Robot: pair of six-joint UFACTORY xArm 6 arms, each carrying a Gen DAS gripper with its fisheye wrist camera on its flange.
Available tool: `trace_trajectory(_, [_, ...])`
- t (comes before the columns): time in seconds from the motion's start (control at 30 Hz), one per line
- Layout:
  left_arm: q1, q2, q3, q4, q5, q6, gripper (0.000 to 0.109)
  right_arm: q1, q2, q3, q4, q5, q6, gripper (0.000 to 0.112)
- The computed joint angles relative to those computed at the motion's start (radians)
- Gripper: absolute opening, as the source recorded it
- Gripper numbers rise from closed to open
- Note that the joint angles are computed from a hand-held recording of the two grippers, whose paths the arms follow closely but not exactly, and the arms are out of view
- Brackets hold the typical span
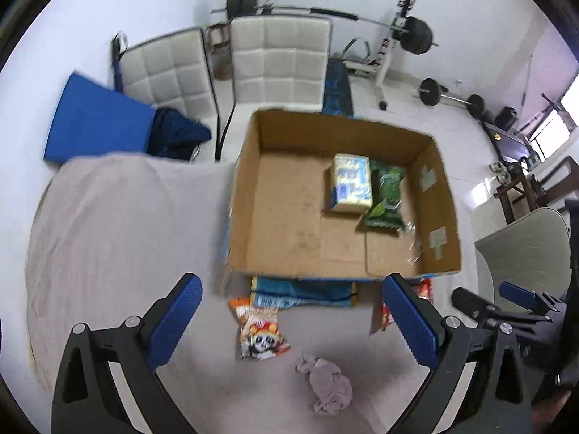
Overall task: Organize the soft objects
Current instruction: 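Grasp the orange panda snack bag with the left tool while the right tool grasps the red snack bag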
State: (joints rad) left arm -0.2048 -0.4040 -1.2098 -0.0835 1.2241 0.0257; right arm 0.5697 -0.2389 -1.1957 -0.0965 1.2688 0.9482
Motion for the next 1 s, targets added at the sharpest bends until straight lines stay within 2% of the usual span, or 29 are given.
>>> trace_trajectory(0.23, [0.028, -0.009, 0.145, 0.033, 0.019, -0.044, 0.102, -0.090, -0.054, 0.261, 0.155, -0.132, -0.069, 0.103])
trace_trajectory(0.37, [0.038, -0.014, 0.219, 0.050, 0.019, -0.068, 0.102, -0.140, -0.088, 0.401, 0.222, -0.263, -0.073, 0.103])
trace_trajectory(0.5, [0.047, -0.015, 0.271, 0.050, 0.024, -0.086, 0.102, -0.209, -0.106, 0.531, 0.365, -0.413, -0.133, 0.102])
trace_trajectory(0.53, [0.046, -0.014, 0.284, 0.054, 0.025, -0.091, 0.102, -0.219, -0.091, 0.540, 0.388, -0.425, -0.155, 0.090])
trace_trajectory(0.57, [0.043, -0.011, 0.289, 0.059, 0.026, -0.095, 0.102, -0.228, -0.081, 0.550, 0.430, -0.436, -0.190, 0.069])
trace_trajectory(0.63, [0.040, -0.008, 0.300, 0.065, 0.024, -0.102, 0.102, -0.234, -0.091, 0.593, 0.541, -0.496, -0.262, 0.054])
trace_trajectory(0.7, [0.039, -0.007, 0.312, 0.063, 0.026, -0.102, 0.102, -0.228, -0.116, 0.608, 0.532, -0.505, -0.250, 0.047])
trace_trajectory(0.77, [0.038, -0.009, 0.322, 0.064, 0.024, -0.104, 0.102, -0.221, -0.178, 0.645, 0.543, -0.508, -0.215, 0.036])
trace_trajectory(0.87, [0.037, -0.015, 0.334, 0.059, 0.020, -0.104, 0.102, -0.193, -0.265, 0.695, 0.592, -0.502, -0.163, 0.028])
trace_trajectory(0.93, [0.040, -0.014, 0.340, 0.057, 0.017, -0.098, 0.102, -0.150, -0.322, 0.715, 0.636, -0.468, -0.127, 0.027])
trace_trajectory(1.0, [0.043, -0.018, 0.347, 0.055, 0.015, -0.095, 0.102, -0.102, -0.319, 0.707, 0.758, -0.414, -0.208, 0.027])
